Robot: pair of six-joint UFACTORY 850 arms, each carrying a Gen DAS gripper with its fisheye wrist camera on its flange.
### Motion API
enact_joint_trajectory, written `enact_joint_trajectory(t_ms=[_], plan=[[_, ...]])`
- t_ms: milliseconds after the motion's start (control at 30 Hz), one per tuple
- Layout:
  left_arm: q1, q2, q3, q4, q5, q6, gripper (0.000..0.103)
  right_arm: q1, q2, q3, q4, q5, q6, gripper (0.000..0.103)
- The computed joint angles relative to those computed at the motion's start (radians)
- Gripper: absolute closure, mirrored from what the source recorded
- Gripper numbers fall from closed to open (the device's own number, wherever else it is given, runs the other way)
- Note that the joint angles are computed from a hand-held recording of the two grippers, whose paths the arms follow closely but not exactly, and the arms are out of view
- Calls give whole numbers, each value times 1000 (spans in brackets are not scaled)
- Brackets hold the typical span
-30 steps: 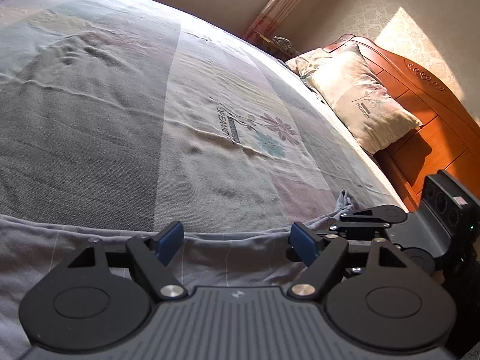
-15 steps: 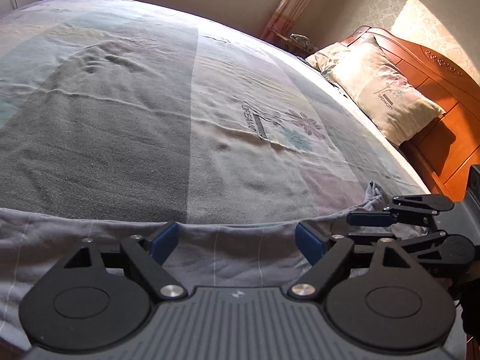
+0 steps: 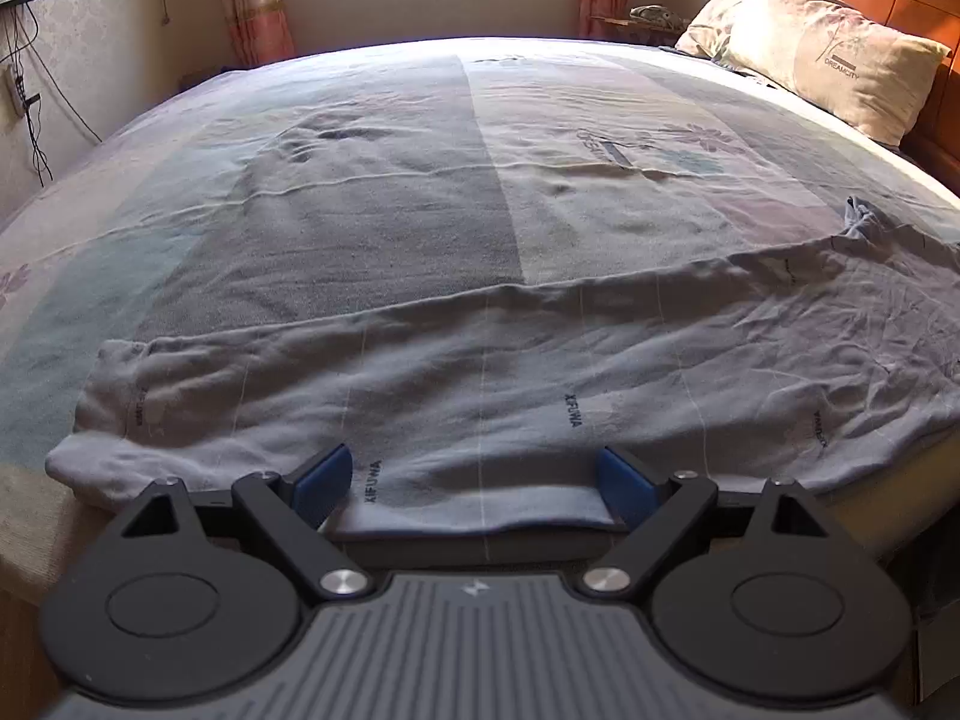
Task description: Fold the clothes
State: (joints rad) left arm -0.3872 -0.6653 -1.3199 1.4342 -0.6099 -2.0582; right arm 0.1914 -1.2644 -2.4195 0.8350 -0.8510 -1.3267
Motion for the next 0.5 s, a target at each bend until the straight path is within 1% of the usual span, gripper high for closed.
enact_joint_trajectory(t_ms=[33,100,167,200,233,267,300,333,367,400,467,500], plan=[[-2,-5,-12,-1,-10,15,14,6,-12,-22,21,-16,-13,60],[1,-19,-36,-17,-4,27,14,19,-42,-76,59,-51,-31,57],[12,-28,-43,-41,40,5,14,32,-83,-149,91,-90,-40,54],[14,-28,-39,-40,55,-16,14,42,-111,-198,76,-107,-21,54],[8,-19,-19,-11,54,-59,13,50,-134,-236,53,-122,-2,54],[4,-10,-2,0,53,-79,13,55,-136,-233,40,-122,-1,54],[1,1,8,-27,54,-57,13,58,-133,-219,30,-117,-4,53],[-1,15,21,-44,56,-44,13,55,-127,-200,40,-115,-10,52],[-1,33,41,-27,58,-61,13,50,-120,-181,59,-115,-17,51],[0,48,60,12,47,-101,13,46,-116,-165,77,-116,-22,48],[5,71,90,68,0,-171,13,37,-142,-208,107,-154,8,46],[14,72,95,71,-13,-192,13,33,-152,-224,130,-166,17,45]])
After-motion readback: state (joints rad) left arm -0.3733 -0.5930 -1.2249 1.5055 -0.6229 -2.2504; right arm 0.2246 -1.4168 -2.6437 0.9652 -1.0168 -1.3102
